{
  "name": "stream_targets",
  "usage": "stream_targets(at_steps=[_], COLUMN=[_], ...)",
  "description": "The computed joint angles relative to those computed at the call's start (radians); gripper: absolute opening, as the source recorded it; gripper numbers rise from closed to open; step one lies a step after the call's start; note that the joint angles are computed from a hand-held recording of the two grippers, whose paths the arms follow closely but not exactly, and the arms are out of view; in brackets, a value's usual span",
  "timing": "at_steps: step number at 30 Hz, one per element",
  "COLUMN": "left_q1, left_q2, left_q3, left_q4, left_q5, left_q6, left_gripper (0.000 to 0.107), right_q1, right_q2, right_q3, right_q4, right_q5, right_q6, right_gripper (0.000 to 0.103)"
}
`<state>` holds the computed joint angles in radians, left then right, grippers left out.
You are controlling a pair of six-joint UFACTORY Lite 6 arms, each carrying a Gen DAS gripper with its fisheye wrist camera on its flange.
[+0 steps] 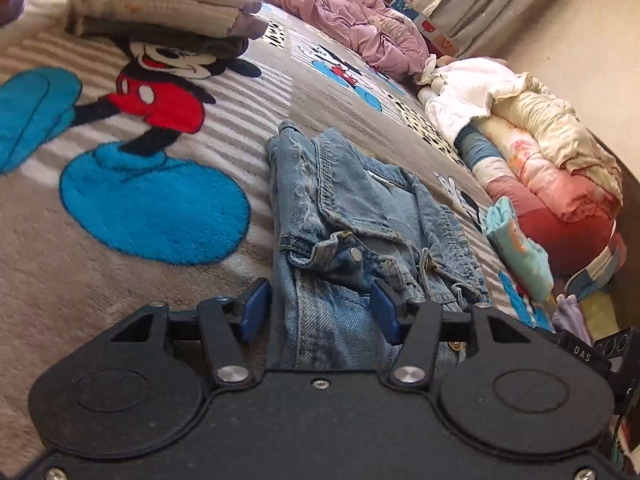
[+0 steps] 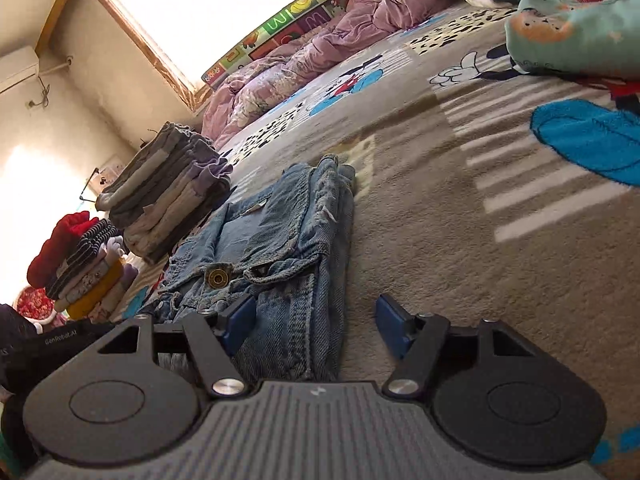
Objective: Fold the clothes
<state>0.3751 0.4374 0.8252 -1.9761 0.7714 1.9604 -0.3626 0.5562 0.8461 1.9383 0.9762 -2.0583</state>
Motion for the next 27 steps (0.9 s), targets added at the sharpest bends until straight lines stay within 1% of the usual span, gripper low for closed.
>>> stream_targets(at_steps=[1, 2, 3, 4, 5, 6, 8, 10, 12, 14, 16, 19, 20, 21, 22, 23, 24, 25, 26, 27], left_q1=[-0.008, -0.016, -0.020, -0.025, -0.029, -0.027, -0.014, 0.006, 0.020, 0.049, 0.095, 0.207, 0.252, 0.292, 0.335, 0.382, 0.422, 0.437, 0.444, 0.433], left_q2=[0.002, 0.003, 0.005, 0.007, 0.009, 0.009, -0.004, -0.037, -0.115, -0.203, -0.308, -0.491, -0.543, -0.571, -0.598, -0.625, -0.639, -0.616, -0.575, -0.514], left_q3=[0.001, 0.000, -0.005, -0.011, -0.018, -0.027, -0.040, -0.068, -0.154, -0.256, -0.361, -0.508, -0.546, -0.570, -0.593, -0.614, -0.626, -0.615, -0.598, -0.572], left_q4=[-0.011, -0.024, -0.043, -0.062, -0.080, -0.092, -0.074, -0.030, -0.005, 0.047, 0.136, 0.338, 0.404, 0.428, 0.454, 0.482, 0.500, 0.480, 0.458, 0.433], left_q5=[0.003, 0.007, 0.014, 0.021, 0.030, 0.039, 0.049, 0.059, 0.060, 0.070, 0.088, 0.114, 0.128, 0.136, 0.146, 0.158, 0.168, 0.173, 0.186, 0.198], left_q6=[-0.004, -0.003, 0.012, 0.027, 0.041, 0.048, 0.010, -0.056, -0.076, -0.105, -0.156, -0.244, -0.266, -0.248, -0.229, -0.210, -0.193, -0.179, -0.162, -0.150], left_gripper=[0.055, 0.054, 0.054, 0.047, 0.043, 0.042, 0.032, 0.029, 0.028, 0.028, 0.028, 0.028, 0.029, 0.030, 0.039, 0.054, 0.057, 0.057, 0.057, 0.057], right_q1=[0.003, 0.009, 0.021, 0.034, 0.053, 0.068, 0.060, 0.042, 0.017, -0.024, -0.071, -0.214, -0.272, -0.336, -0.409, -0.492, -0.566, -0.599, -0.631, -0.642], right_q2=[0.018, 0.042, 0.067, 0.086, 0.092, 0.100, 0.106, 0.098, 0.059, -0.004, -0.074, -0.196, -0.250, -0.304, -0.351, -0.380, -0.398, -0.386, -0.376, -0.359], right_q3=[0.023, 0.050, 0.082, 0.106, 0.109, 0.114, 0.115, 0.103, 0.055, -0.039, -0.128, -0.282, -0.339, -0.393, -0.440, -0.480, -0.512, -0.511, -0.516, -0.510], right_q4=[-0.013, -0.033, -0.062, -0.077, -0.056, -0.039, -0.050, -0.072, -0.100, -0.132, -0.174, -0.339, -0.416, -0.500, -0.580, -0.635, -0.668, -0.659, -0.640, -0.615], right_q5=[0.011, 0.029, 0.038, 0.044, 0.037, 0.034, 0.052, 0.071, 0.087, 0.113, 0.119, 0.155, 0.158, 0.162, 0.170, 0.185, 0.198, 0.206, 0.214, 0.218], right_q6=[0.029, 0.053, 0.072, 0.079, 0.052, 0.029, 0.044, 0.074, 0.095, 0.086, 0.067, 0.086, 0.075, 0.068, 0.058, 0.035, 0.008, -0.006, -0.027, -0.034], right_gripper=[0.068, 0.067, 0.062, 0.060, 0.058, 0.057, 0.052, 0.048, 0.046, 0.046, 0.046, 0.046, 0.046, 0.046, 0.046, 0.048, 0.049, 0.055, 0.063, 0.066])
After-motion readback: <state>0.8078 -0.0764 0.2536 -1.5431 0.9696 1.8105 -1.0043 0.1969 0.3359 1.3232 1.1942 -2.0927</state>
